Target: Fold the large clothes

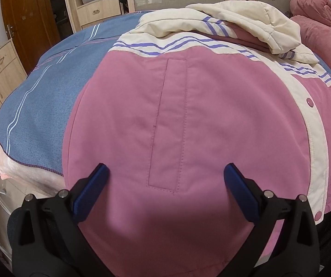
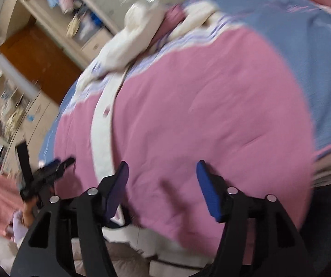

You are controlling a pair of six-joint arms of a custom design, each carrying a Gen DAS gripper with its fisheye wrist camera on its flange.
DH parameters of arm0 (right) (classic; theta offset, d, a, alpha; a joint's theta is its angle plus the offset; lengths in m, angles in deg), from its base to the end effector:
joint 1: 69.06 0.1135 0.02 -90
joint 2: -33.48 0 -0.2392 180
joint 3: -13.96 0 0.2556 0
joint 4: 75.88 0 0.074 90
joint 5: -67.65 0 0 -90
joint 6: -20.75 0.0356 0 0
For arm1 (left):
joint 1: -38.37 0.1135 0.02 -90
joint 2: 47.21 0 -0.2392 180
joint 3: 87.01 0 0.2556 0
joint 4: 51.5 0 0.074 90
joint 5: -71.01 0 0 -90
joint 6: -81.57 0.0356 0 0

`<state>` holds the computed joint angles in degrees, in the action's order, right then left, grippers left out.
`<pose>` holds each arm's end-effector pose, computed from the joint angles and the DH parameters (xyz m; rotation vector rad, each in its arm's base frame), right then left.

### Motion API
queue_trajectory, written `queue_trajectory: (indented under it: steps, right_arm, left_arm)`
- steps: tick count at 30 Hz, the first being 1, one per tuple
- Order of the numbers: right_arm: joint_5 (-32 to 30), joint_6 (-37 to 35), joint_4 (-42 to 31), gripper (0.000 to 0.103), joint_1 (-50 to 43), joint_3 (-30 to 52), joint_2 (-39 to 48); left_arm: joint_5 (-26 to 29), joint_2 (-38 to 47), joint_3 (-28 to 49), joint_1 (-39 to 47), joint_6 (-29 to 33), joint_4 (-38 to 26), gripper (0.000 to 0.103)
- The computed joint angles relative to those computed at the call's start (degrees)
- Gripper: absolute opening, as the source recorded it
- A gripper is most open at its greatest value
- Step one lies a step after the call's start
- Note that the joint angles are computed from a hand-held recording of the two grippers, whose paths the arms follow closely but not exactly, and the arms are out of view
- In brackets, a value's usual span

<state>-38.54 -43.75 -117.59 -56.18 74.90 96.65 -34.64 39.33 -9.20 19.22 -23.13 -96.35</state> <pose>0.2370 0.0644 0.2419 0.1191 2.3924 0.6553 0.3078 -0.0967 0.2263 -0.0156 2.4592 0.0877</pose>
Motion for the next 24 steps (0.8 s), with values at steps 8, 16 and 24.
queue_trajectory:
  steps: [8,16,24]
  right_arm:
    - [16.44,-2.41,-5.39,0.075,-0.25,4.7,7.55]
    - [12.64,-4.53,-5.9,0.076,-7.89,1.34,1.48]
    - [9.48,-7.85,-8.49,0.081,-6.08,2.02,5.1]
  left_arm:
    - [0.04,0.4,0.68,0.08,-0.43,-1.05,0.101]
    - [1.59,-6.24,-1.15,7.39,1.85,-6.0,0.101]
    - [22.17,-2.73,-0.96,17.12,3.32,-10.88,0.095]
